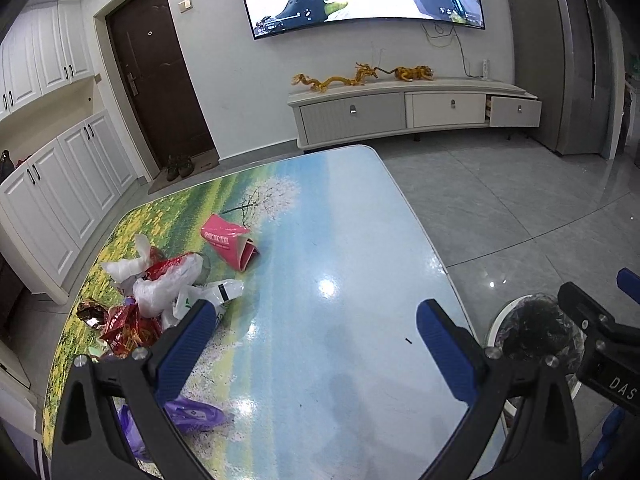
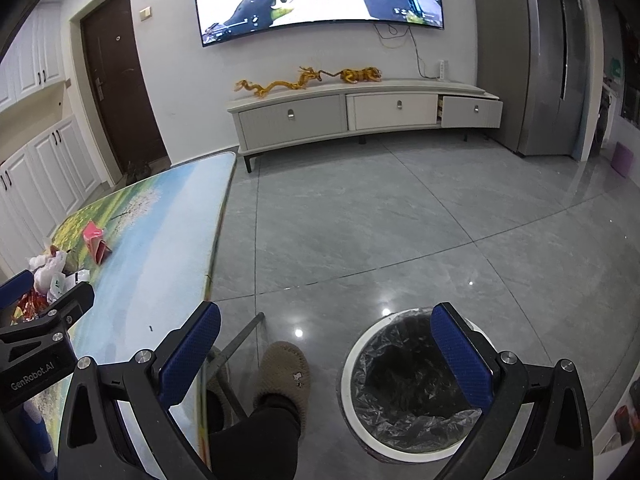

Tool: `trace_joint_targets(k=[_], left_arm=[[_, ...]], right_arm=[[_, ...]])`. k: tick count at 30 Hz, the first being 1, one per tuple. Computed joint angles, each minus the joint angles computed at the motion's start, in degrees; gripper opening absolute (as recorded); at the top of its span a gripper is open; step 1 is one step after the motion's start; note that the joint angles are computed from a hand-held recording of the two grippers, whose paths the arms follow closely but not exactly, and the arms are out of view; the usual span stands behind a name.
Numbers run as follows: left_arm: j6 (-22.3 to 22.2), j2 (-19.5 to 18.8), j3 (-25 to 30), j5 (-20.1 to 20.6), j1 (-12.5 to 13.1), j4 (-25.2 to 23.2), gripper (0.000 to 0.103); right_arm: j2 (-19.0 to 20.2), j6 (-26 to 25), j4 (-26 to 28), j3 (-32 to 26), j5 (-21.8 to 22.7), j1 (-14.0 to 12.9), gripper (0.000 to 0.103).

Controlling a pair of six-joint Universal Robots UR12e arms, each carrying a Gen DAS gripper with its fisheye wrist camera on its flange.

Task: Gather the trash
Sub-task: 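Move both tools toward the pile of trash on the table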

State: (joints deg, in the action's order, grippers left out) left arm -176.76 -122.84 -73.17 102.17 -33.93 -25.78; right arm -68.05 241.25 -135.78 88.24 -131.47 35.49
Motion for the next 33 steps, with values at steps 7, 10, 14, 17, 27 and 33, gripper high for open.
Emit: trace_joint_targets(k=[7,10,14,17,27,33], left_arm=[[0.82,0.43,-0.5,-2.97,1.05,1.11,0.101],[0.98,0.76,-0.85,-4.77,1.57,1.84,0.101],[0.97,1.18,-1.36,-6.76,2.25,2.81,0.101],[0.68,1.55,-1.82,-8.44,2.88,3.26,0.101],[0.35,2.72,-3.39,-12.51,4.49,4.77,0.101],[-0.47,3.5,-4.47,-14.54,5.55,5.21,0.101]], right_arm=[[1.09,-0.53,1.61,-2.37,-0.59,0.4,0.103],[1.43,-0.26,3.5,-3.51,-1.44,0.68,0.103],[1.95,0.83,7.03,-5.35,-2.61,1.18,0.103],[2.4,1.55,9.87,-6.86,-3.45,1.58,0.103],[3.78,0.6,14.21,-10.79,-6.14,2.62,0.103],[4.77,-1.27,14.57,-12.8,-6.49,3.04,0.103]])
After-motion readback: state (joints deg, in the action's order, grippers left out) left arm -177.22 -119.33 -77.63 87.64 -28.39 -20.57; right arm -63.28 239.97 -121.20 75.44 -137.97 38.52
